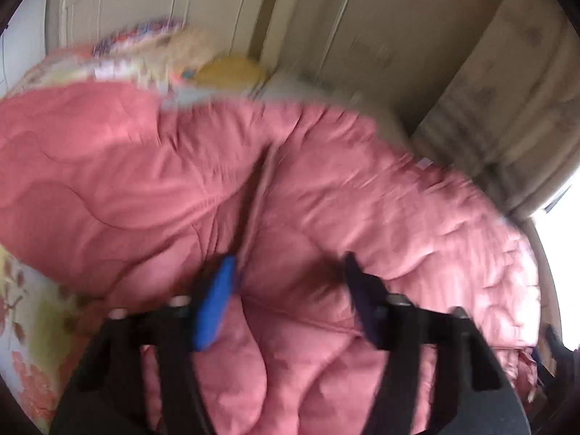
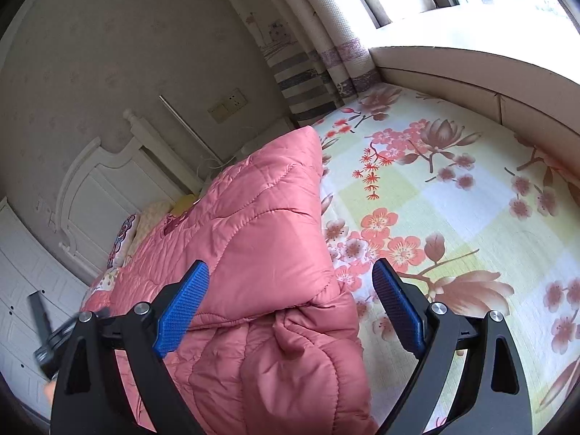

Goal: Fold large clothes

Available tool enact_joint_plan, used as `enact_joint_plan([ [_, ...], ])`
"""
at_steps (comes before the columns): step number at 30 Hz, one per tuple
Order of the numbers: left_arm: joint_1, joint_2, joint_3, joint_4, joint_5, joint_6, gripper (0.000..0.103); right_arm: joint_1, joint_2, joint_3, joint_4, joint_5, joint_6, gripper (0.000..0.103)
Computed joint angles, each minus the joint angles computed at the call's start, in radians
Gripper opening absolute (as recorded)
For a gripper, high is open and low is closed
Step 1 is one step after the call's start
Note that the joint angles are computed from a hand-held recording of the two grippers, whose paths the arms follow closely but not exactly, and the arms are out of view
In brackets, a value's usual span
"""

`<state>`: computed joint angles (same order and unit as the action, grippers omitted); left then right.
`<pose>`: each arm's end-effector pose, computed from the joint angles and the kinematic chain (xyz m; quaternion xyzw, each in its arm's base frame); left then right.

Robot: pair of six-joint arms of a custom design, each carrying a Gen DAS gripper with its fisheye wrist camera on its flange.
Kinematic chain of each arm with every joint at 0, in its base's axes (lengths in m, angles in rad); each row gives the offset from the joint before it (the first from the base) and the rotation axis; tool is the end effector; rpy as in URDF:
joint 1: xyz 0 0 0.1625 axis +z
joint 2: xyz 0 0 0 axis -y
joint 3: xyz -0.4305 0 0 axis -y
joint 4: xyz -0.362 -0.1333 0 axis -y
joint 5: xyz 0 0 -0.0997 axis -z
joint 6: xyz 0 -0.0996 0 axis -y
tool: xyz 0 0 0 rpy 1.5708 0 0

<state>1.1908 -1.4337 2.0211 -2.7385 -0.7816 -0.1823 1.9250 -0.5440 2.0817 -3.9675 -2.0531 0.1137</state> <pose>0.0107 -0.5233 0.3843 -0.0222 0.8911 -0.3560 0.2806 0.2594 -0.4503 0.0414 0.0072 -0.8884 0.4437 0.1175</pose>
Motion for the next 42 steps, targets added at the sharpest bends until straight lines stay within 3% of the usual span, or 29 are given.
enact_joint_plan([
  [1,-0.001,0.003,-0.001,-0.002,0.007,-0.009,0.040,0.019,0.003,0.020,-0.018,-0.013,0.015,0.088],
  [2,-0.009,0.001,0.019,-0.046,0.001,0.012,0.019,0.017,0.003,0.020,-0.021,-0.014,0.018,0.088],
  [4,-0.017,-0.023,0.061,-0.109,-0.025,0.025,0.015,0.014,0.001,0.025,-0.026,-0.012,0.027,0.088],
  [8,-0.063,-0.088,0.144,-0.182,0.025,0.004,0.015,0.013,-0.002,0.027,-0.019,-0.016,0.041,0.088],
  [10,-0.051,-0.092,0.137,-0.110,0.012,-0.005,0.021,0.013,-0.001,0.025,-0.017,-0.021,0.042,0.088],
  [11,-0.044,-0.079,0.133,-0.108,0.016,0.035,0.031,0.013,-0.002,0.026,-0.015,-0.023,0.044,0.088],
  [12,-0.046,-0.074,0.140,-0.128,0.033,0.053,0.048,0.013,-0.002,0.025,-0.013,-0.026,0.047,0.088],
  [15,-0.100,-0.061,0.197,-0.377,0.105,0.155,0.078,0.016,-0.001,0.024,-0.015,-0.036,0.052,0.088],
  [17,-0.144,-0.054,0.241,-0.586,0.126,0.291,0.088,0.016,0.002,0.024,-0.025,-0.039,0.052,0.088],
  [19,-0.176,-0.025,0.247,-0.674,0.097,0.461,0.092,0.016,0.005,0.026,-0.047,-0.040,0.051,0.088],
  [21,-0.159,0.020,0.212,-0.594,0.069,0.515,0.092,0.019,0.013,0.026,-0.079,-0.049,0.043,0.088],
  [23,-0.115,0.040,0.157,-0.386,0.050,0.428,0.087,0.028,0.024,0.022,-0.113,-0.074,0.025,0.081],
  [25,-0.035,0.071,0.078,-0.180,-0.038,0.321,0.085,0.041,0.033,0.014,-0.134,-0.105,0.010,0.075],
  [26,-0.035,0.058,0.056,-0.121,-0.050,0.297,0.086,0.045,0.036,0.012,-0.144,-0.116,0.005,0.072],
  [30,-0.031,0.061,0.049,-0.110,-0.054,0.296,0.093,0.058,0.051,0.013,-0.221,-0.136,-0.028,0.063],
  [32,-0.039,0.064,0.058,-0.106,-0.038,0.294,0.095,0.076,0.052,-0.004,-0.210,-0.182,-0.040,0.061],
  [36,-0.034,0.073,0.056,-0.111,-0.035,0.303,0.099,0.142,0.064,-0.117,-0.073,-0.314,-0.190,0.061],
  [39,-0.036,0.073,0.047,-0.098,-0.037,0.299,0.101,0.166,0.074,-0.222,0.107,-0.383,-0.279,0.061],
  [40,-0.036,0.067,0.049,-0.093,-0.036,0.299,0.101,0.162,0.075,-0.239,0.143,-0.380,-0.287,0.061],
  [42,-0.036,0.065,0.050,-0.092,-0.037,0.298,0.101,0.137,0.069,-0.275,0.326,-0.386,-0.260,0.061],
])
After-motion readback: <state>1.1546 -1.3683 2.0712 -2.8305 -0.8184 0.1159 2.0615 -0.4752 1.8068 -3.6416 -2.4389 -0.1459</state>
